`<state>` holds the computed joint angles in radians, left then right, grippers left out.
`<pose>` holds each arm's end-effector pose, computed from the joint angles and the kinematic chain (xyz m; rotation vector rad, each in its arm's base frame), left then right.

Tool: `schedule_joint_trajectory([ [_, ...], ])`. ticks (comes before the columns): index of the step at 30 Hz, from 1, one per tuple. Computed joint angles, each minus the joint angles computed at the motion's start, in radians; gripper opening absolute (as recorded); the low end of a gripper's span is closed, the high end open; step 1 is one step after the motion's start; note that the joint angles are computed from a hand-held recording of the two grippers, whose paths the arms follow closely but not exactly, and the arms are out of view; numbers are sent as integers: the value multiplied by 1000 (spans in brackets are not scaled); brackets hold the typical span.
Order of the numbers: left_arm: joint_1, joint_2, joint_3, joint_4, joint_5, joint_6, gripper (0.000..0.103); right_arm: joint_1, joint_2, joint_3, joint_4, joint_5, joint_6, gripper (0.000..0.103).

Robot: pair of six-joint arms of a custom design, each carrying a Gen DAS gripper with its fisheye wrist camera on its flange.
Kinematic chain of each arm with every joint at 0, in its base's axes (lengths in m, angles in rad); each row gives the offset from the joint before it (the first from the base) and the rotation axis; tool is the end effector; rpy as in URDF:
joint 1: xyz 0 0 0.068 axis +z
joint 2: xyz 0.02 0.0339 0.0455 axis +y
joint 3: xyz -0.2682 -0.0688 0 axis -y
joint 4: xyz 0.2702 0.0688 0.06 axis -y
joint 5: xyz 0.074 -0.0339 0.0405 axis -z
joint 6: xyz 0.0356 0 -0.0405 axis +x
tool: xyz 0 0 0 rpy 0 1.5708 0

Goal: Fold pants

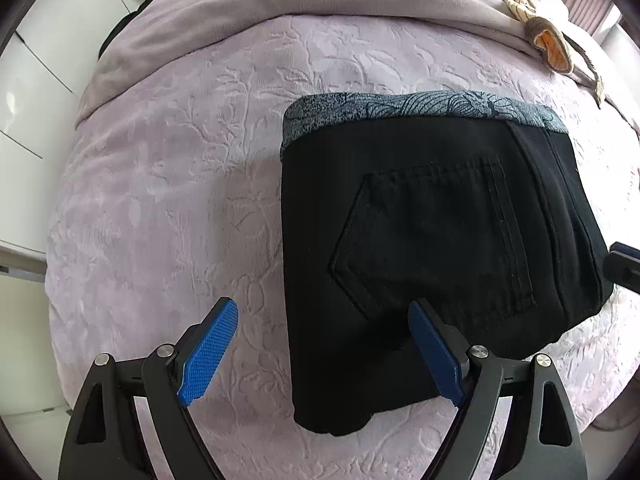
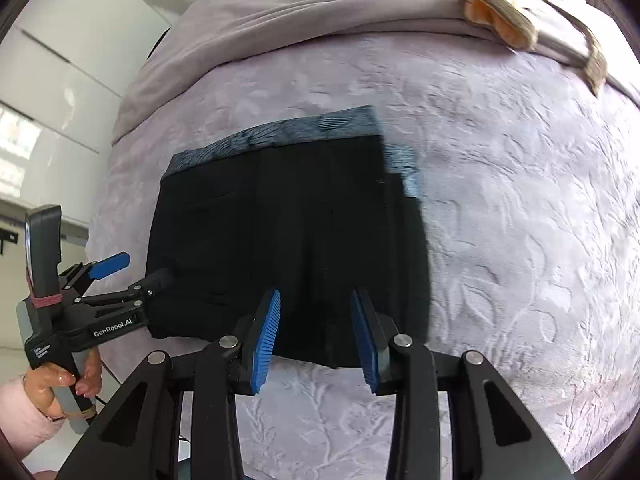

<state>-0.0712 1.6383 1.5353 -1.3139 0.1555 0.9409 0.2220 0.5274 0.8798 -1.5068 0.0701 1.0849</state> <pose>0.3285 -0.0290 0.3051 1.4380 2.5584 -0.1120 0.0644 0.0120 0.2979 1.1710 2.4947 0.2772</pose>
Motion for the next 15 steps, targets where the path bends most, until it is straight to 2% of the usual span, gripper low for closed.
schedule_joint_trajectory([
  [2, 1, -1, -2, -3, -6, -3, 88, 19, 25, -18, 21, 1, 14, 40],
  [3, -1, 2, -3, -3, -9, -6, 88, 76, 27, -15, 6, 4, 73, 40],
  [7, -2, 0, -16, -3, -17, 2, 89, 109, 17, -90, 30, -13, 139, 40],
  [8, -2, 0, -19, -1, -20, 5, 102, 131, 17, -94, 31, -2, 156, 40],
  [9, -5, -3, -28, 7, -34, 5, 103, 154, 20, -89, 26, 12, 168, 40],
  [12, -3, 0, -36, 7, -35, 10, 103, 178, 25, -79, 16, 19, 176, 42],
  [15, 0, 7, -36, 7, -34, 6, 103, 256, 40, -75, 16, 40, 255, 43],
])
